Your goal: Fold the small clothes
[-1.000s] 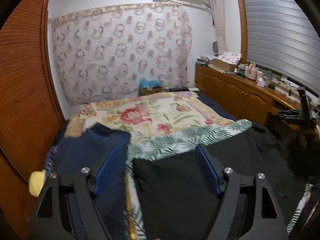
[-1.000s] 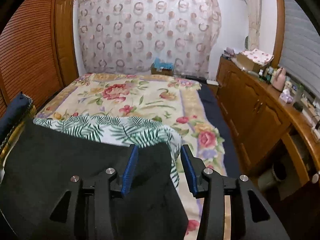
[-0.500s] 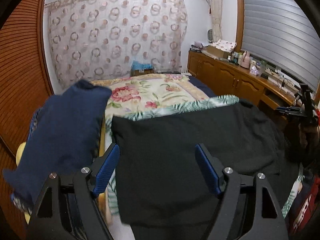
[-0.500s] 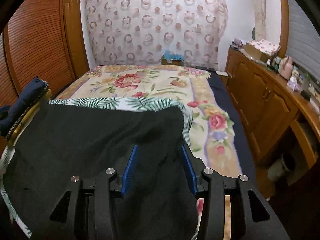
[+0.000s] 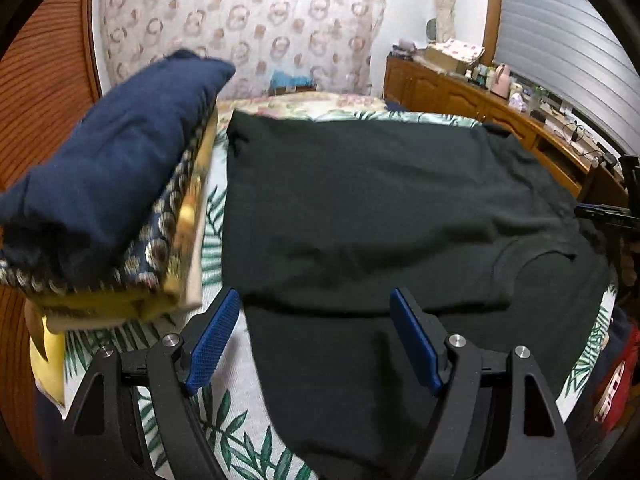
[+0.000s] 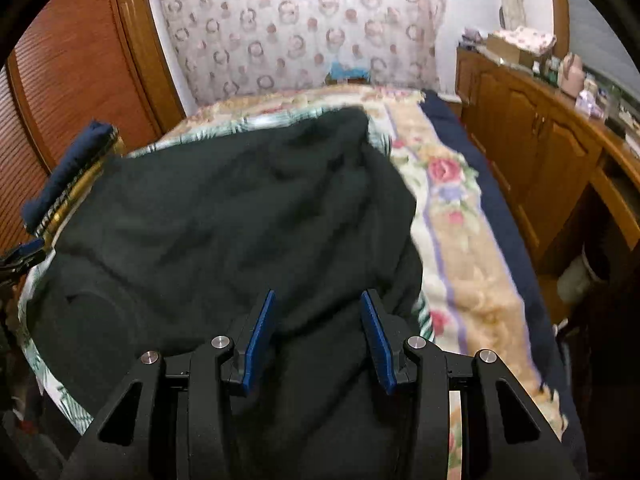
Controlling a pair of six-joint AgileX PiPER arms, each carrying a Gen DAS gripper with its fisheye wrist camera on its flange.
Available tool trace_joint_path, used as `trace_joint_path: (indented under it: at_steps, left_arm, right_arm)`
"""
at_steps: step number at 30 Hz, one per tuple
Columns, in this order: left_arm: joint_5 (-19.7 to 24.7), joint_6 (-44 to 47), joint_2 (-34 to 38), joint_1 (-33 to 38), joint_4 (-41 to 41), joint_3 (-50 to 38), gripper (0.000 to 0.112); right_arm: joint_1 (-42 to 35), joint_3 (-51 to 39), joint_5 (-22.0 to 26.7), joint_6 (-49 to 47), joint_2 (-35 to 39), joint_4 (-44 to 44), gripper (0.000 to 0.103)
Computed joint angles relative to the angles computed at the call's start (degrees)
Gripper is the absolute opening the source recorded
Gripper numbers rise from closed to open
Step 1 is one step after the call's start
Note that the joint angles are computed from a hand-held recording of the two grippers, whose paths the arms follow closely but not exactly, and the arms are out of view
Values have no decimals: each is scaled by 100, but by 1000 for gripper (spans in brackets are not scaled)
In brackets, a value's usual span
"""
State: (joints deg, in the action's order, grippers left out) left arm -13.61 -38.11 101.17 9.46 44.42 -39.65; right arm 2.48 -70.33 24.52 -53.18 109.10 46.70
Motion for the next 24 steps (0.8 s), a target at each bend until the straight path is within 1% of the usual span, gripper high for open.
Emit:
trace_joint_path:
  at_steps: [3,6,8,10,11,12,13,14,17,18,19,22,24]
  left_arm:
    - [7,108,55,-14,-148,30,78]
    - [-13,328,101,26,-300,97,78]
    - [59,112,170,17,-99,54,78]
    - [179,-313,271,-5,306,-48,78]
    - [251,-242,277,-38,236,-70,79]
    - [315,54,271,-95,-43,-67,79]
    - [368,270,281,-133,-243,-81,79]
    - [378,256,281,-141,-226,-84,79]
    - [410,-451,330,-114,512,-169,88]
    - [427,-625,336,-110,715,-195,89]
    - [442,-623,328,-115,717,-196,89]
    - [431,-779,308,-91,886,-191,89]
    - [353,-989,290,-32,1094,-180,88]
  right_arm:
    - [7,-279,165,336,71,-244,46]
    - [76,-474,203,520,126,-426,46]
    - [134,-653,230,799,186,-715,46]
    - [183,-806,227,1125,271,-1010,46]
    - [211,-817,184,1232,296,-1096,46]
    - [233,-857,142,1378,338,-1222,46]
    - [284,-791,-9,1363,343,-1192,46]
    - [355,-651,-193,1356,315,-1161,46]
    - [487,-427,-600,1343,266,-1140,46]
    - [543,-348,-732,1427,242,-1246,46]
    - [605,-246,-862,1472,220,-1289,46]
    - [653,-105,-1036,1291,195,-1078,46]
    - [626,10,-1090,944,149,-741,46]
